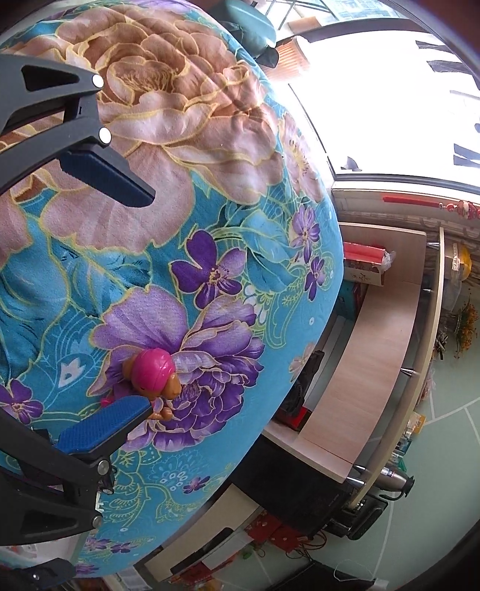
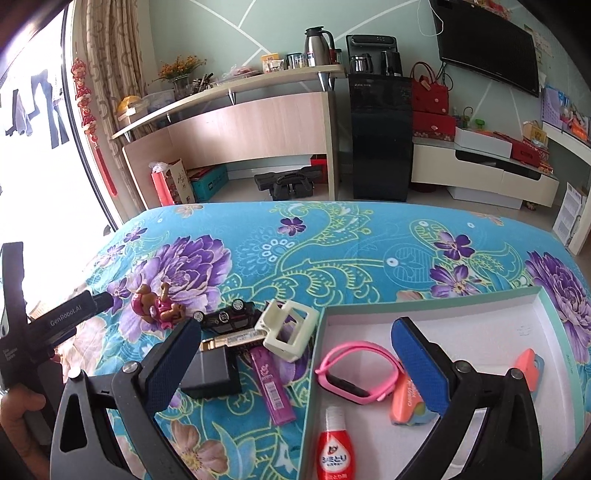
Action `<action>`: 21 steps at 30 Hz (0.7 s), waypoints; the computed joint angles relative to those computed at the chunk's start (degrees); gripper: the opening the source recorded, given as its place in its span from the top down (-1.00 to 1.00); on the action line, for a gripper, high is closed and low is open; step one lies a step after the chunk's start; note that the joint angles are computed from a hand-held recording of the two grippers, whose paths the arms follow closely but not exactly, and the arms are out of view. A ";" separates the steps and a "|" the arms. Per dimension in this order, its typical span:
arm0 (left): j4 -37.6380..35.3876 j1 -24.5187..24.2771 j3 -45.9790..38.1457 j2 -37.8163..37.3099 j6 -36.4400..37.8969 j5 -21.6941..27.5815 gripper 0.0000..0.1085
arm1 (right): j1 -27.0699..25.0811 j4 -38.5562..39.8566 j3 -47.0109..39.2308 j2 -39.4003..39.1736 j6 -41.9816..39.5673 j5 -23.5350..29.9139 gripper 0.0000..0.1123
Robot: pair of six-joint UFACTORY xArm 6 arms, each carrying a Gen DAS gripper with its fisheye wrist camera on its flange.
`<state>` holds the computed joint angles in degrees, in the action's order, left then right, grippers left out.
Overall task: Organize rigid objects
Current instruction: 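Move the left tool to the pink doll figure while the right tool reaches the cream clip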
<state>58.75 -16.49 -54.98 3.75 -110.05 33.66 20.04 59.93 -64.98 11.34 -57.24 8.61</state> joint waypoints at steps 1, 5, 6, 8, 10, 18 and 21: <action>-0.02 -0.11 -0.39 0.32 0.70 0.38 -0.90 | 0.32 -0.42 -0.84 0.66 0.58 0.11 -0.83; 0.01 -0.48 -1.79 1.61 3.36 1.54 -0.90 | 1.50 -6.18 -3.89 3.63 5.49 -0.43 -0.83; 0.14 -0.42 -1.84 1.71 3.53 1.33 -0.90 | 1.82 -6.25 -4.67 4.27 5.60 -0.65 -0.83; 0.56 -0.15 -1.80 1.82 3.35 0.52 -0.90 | 2.40 -5.35 -5.97 5.30 4.92 -1.26 -0.83; 1.22 -0.02 -1.83 1.95 2.78 0.24 -0.90 | 2.52 -5.79 -6.77 6.14 5.53 -1.16 -0.83; -7.07 0.25 -5.95 6.33 12.98 -2.01 -0.90 | 1.33 -17.58 -8.68 9.28 17.12 2.03 -0.83; -10.29 0.02 -8.77 8.46 17.12 -1.78 -0.90 | 1.05 -16.15 -9.76 9.72 15.55 3.09 -0.83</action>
